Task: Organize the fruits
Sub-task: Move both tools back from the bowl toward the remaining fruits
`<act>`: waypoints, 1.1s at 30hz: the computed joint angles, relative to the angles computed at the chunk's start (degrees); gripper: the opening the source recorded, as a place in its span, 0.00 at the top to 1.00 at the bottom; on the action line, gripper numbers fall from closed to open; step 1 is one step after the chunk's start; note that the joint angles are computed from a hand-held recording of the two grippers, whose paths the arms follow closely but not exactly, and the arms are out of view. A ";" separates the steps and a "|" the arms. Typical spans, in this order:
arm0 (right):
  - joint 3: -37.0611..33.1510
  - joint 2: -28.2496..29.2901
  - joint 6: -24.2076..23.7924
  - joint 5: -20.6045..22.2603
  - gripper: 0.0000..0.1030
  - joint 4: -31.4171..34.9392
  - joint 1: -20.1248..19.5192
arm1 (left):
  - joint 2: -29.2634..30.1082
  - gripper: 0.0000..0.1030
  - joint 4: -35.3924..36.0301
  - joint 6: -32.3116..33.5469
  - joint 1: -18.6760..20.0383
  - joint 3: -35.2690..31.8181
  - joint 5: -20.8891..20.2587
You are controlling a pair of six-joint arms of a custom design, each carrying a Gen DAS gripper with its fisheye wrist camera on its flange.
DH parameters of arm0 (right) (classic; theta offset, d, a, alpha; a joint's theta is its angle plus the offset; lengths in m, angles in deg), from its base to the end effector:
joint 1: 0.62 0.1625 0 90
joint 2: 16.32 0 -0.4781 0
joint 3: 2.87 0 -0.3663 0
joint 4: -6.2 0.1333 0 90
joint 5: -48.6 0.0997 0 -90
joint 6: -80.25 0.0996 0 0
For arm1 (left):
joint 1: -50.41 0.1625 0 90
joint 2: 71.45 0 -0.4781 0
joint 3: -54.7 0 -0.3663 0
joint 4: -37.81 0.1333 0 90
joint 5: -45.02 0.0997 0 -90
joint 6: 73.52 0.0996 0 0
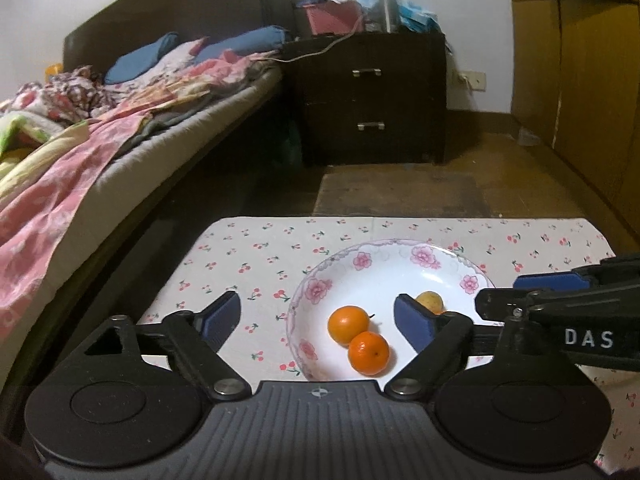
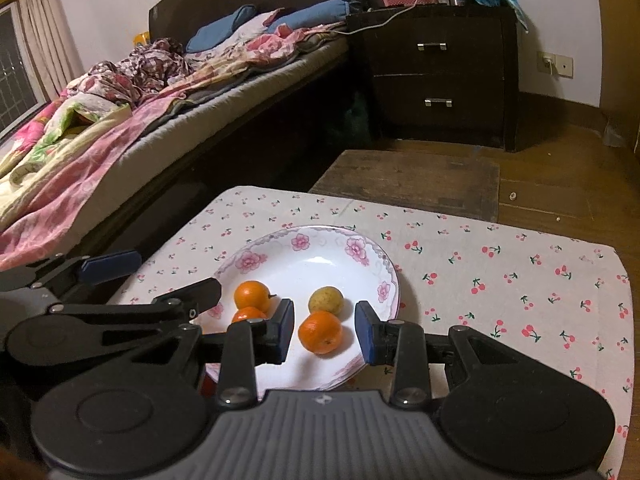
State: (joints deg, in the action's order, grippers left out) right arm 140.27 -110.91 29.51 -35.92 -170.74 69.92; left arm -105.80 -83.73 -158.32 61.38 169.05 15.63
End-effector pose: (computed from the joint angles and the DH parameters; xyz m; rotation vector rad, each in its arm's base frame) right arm 0.0201 -0.3719 0.3487 0.7733 -2.5949 0.8456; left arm -0.4371 -0.3089 -0.0355 0.4200 2.0011 -1.0191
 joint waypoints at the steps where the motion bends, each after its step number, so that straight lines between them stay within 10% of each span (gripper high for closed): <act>1: 0.13 -0.29 -0.01 0.18 0.69 0.14 -0.01 | -0.27 0.11 -1.09 -0.14 -0.07 0.60 -0.15; 12: 2.08 -5.62 -2.19 -0.63 0.65 5.64 -0.52 | -2.41 0.11 3.28 -2.04 -1.89 2.03 -5.24; 33: 9.09 -10.71 -16.09 -8.98 0.64 9.04 -4.58 | -6.76 0.19 -9.98 -4.61 -3.37 11.65 -16.29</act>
